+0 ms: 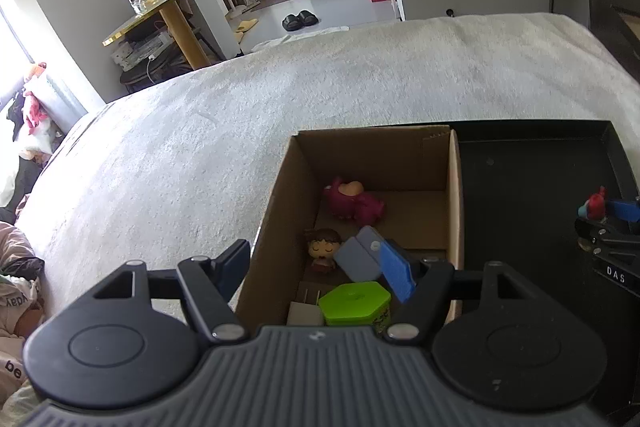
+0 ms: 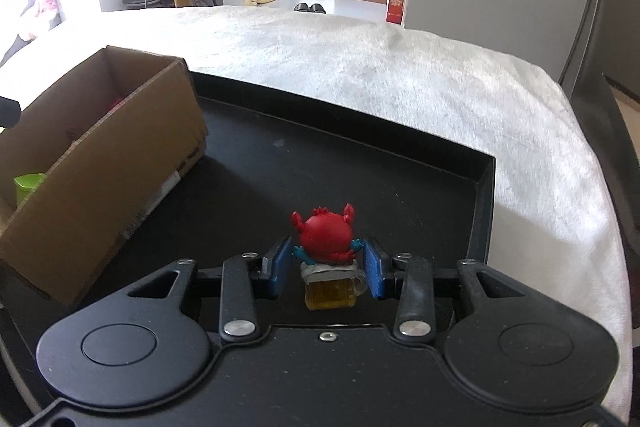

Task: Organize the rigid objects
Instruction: 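Lift the blue-and-red figure with the right gripper and carry it over the box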

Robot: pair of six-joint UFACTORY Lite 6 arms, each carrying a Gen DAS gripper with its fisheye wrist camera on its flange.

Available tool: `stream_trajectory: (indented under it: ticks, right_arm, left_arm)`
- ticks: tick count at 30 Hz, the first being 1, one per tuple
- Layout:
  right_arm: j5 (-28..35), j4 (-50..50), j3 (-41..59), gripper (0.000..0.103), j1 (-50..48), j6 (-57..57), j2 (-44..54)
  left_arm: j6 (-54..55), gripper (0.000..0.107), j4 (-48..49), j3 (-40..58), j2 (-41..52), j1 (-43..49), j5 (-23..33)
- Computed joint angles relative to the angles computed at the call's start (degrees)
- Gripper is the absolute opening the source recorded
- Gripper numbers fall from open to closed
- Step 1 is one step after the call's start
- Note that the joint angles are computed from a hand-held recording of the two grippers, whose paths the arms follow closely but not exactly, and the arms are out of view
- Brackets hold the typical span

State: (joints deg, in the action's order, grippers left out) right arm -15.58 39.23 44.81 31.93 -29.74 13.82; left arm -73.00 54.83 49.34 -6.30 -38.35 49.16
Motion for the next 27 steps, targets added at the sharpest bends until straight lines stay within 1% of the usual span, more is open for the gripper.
stream_trajectory:
  ticks: [3,5,7,9,14,20,25,27]
  right_arm:
    - [-0.99,8.68,0.18,0.038,2.86,-7.73,-1.23]
    - [-1.69,17.54,0.66,0.038,5.14,-15.80,-2.82]
    - [-2.34,22.87,0.56,0.038,6.97,-20.89,-4.64]
    - [-2.75,30.53,1.46,0.038,8.75,-28.18,-5.85]
    - [-5.09,45.83,5.20,0.038,12.63,-43.14,-6.88]
    - [-10.01,57.60,12.62,0.038,17.32,-54.56,-4.75]
    - [-14.12,64.13,18.83,0.038,20.31,-62.13,-2.10]
    - [-15.90,66.17,21.13,0.038,21.39,-64.87,-1.10]
  left_arm:
    - [-0.07,0.070,0.13,-1.71,-2.31,1.22,-0.77]
    - [-0.22,0.070,0.51,-2.88,-3.52,2.09,-0.87]
    - [-0.08,0.070,0.22,-3.92,-4.83,3.26,-1.22]
    - [0.59,0.070,-0.71,-5.11,-6.61,4.99,-2.62]
    - [2.90,0.070,-2.54,-8.01,-11.45,8.34,-4.91]
    - [7.83,0.070,-5.84,-11.23,-16.71,14.36,-9.54]
    - [13.42,0.070,-10.03,-13.38,-20.42,20.50,-15.81]
    - [17.57,0.070,-13.08,-13.89,-21.13,23.13,-18.48]
